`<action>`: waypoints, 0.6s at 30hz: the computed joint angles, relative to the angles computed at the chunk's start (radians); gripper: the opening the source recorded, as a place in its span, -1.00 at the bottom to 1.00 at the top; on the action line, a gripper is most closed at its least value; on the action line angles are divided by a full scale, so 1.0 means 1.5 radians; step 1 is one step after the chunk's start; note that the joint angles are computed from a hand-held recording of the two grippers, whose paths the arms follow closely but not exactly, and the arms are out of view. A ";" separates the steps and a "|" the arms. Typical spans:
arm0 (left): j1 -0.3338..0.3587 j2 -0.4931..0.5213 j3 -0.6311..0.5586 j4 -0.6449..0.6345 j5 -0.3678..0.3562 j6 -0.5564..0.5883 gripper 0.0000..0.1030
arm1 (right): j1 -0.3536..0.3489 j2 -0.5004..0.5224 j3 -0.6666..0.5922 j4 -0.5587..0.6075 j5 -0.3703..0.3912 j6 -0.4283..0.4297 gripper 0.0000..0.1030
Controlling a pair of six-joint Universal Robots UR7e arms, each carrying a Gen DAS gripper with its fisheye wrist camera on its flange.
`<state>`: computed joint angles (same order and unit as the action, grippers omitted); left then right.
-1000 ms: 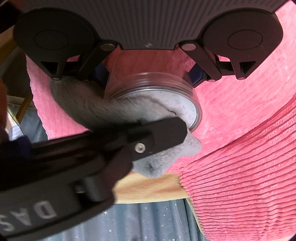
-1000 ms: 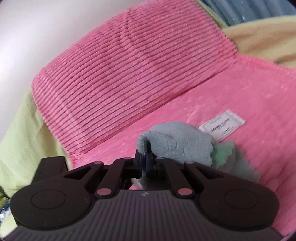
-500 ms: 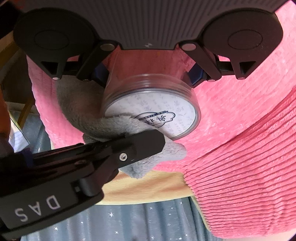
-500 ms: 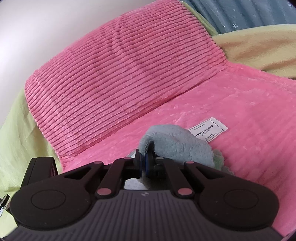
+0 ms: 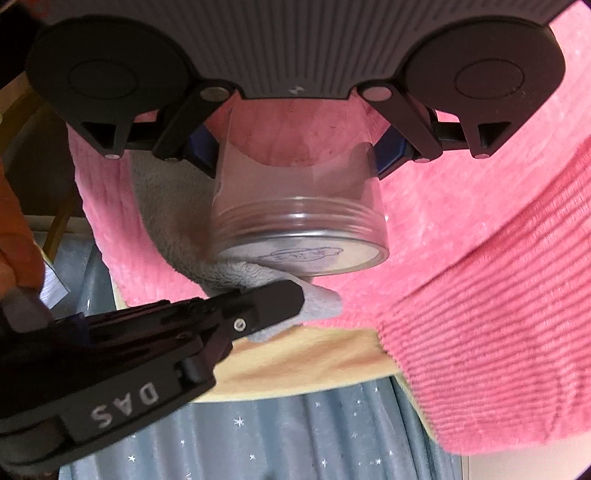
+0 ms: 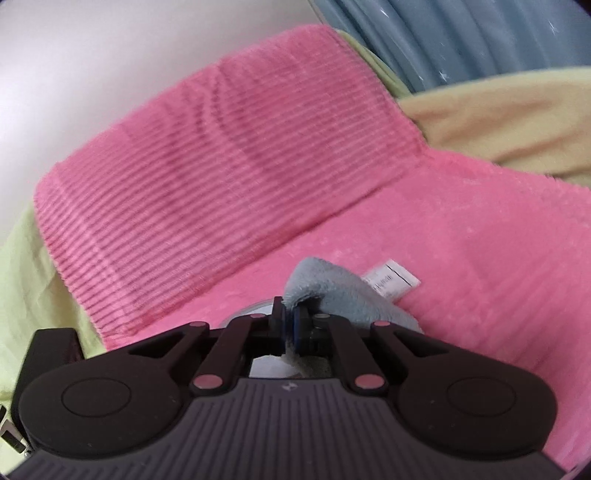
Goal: Clean container
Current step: 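Tilt the jar with the left gripper while the right gripper wipes its rim with the cloth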
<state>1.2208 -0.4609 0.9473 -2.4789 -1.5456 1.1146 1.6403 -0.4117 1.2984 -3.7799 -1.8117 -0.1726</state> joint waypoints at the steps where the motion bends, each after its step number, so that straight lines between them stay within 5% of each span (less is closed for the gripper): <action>1: -0.001 -0.001 0.000 0.003 0.003 0.002 0.66 | 0.002 0.000 0.000 -0.003 -0.001 -0.007 -0.94; 7: -0.010 -0.006 0.016 0.005 0.056 0.044 0.66 | 0.001 0.001 -0.003 -0.001 -0.011 -0.008 -0.94; 18: -0.001 -0.006 0.008 0.021 0.026 0.029 0.68 | 0.005 0.013 -0.018 -0.031 -0.023 -0.035 -0.94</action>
<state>1.2191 -0.4705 0.9597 -2.4475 -1.5072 1.1585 1.6472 -0.3916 1.2721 -3.8264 -1.8457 -0.2244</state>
